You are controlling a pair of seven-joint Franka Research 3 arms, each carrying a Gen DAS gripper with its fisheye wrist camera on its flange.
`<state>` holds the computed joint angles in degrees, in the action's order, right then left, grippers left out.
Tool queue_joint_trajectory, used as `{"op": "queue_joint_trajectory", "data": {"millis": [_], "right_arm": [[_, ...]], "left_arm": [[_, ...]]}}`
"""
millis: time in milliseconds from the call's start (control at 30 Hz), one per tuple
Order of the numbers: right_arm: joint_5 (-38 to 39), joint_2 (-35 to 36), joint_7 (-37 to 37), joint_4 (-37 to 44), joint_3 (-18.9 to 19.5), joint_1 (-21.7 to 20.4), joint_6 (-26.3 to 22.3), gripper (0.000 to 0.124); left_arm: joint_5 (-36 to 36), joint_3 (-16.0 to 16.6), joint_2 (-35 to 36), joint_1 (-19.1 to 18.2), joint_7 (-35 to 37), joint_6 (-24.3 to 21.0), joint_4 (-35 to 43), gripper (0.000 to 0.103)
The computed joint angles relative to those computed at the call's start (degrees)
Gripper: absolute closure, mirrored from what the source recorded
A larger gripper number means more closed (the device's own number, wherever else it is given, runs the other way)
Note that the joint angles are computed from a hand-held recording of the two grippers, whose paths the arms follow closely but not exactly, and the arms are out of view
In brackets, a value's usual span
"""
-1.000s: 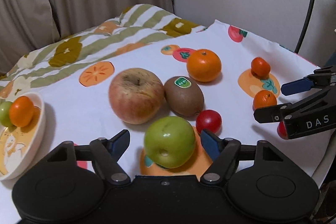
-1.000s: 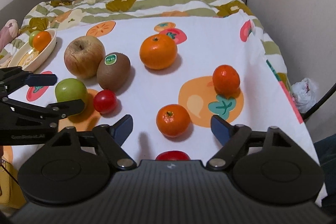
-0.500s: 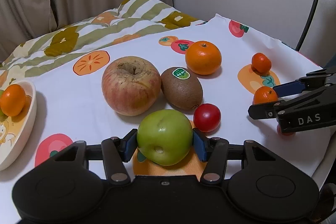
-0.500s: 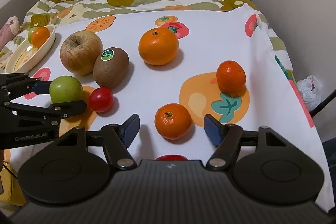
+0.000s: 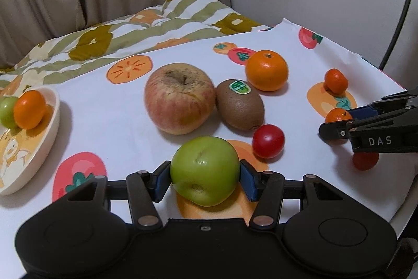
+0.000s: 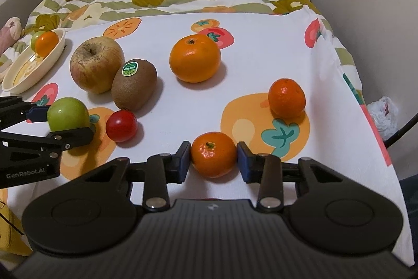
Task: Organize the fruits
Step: 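Carry the green apple and tangerine in both grippers to the duck bowl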
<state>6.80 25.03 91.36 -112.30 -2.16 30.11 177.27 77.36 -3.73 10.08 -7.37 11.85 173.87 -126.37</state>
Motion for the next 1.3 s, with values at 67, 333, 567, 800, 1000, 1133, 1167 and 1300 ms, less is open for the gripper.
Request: {"op": "queue_joint_trajectory", "data": {"millis": [67, 333, 567, 800, 1000, 1133, 1167, 1300], "right_arm": [[0.21, -0.1, -0.07, 0.0, 0.21, -0.14, 0.32, 0.071], [0.44, -1.09, -1.05, 0.62, 1.2, -0.27, 0.0, 0.071], [1.56, -2.77, -2.78, 1.8, 4.23, -1.45, -1.31, 0.071], [3.0, -3.04, -5.61, 6.18, 7.86, -2.28, -3.87, 0.072], [4.06, -0.46, -6.73, 13.05, 9.51, -0.65, -6.22, 0.072], [3.68, 2.49, -5.8, 18.84, 9.26, 1.78, -8.25, 0.072], [3.51, 3.4, -5.39, 20.47, 9.11, 2.4, -8.84, 0.071], [2.14, 7.63, -2.75, 27.92, 7.9, 5.32, -11.96, 0.071]], "left_arm": [[-0.2, 0.08, -0.45, 0.11, -0.5, -0.07, -0.46, 0.044], [1.33, -0.53, -4.23, 1.36, -4.06, -1.43, -3.02, 0.044], [-0.29, -2.16, -10.66, 3.8, -4.01, -3.8, -6.68, 0.044], [-7.14, -3.63, -18.37, 7.29, 0.16, -6.74, -11.1, 0.044], [-11.33, -4.25, -23.46, 11.25, 5.19, -7.64, -13.66, 0.044], [-12.94, -4.13, -25.31, 14.07, 8.51, -7.07, -14.59, 0.044], [-13.51, -4.0, -25.46, 14.71, 9.53, -6.8, -14.63, 0.044], [-16.22, -3.03, -25.88, 17.09, 14.7, -5.24, -14.88, 0.044]]}}
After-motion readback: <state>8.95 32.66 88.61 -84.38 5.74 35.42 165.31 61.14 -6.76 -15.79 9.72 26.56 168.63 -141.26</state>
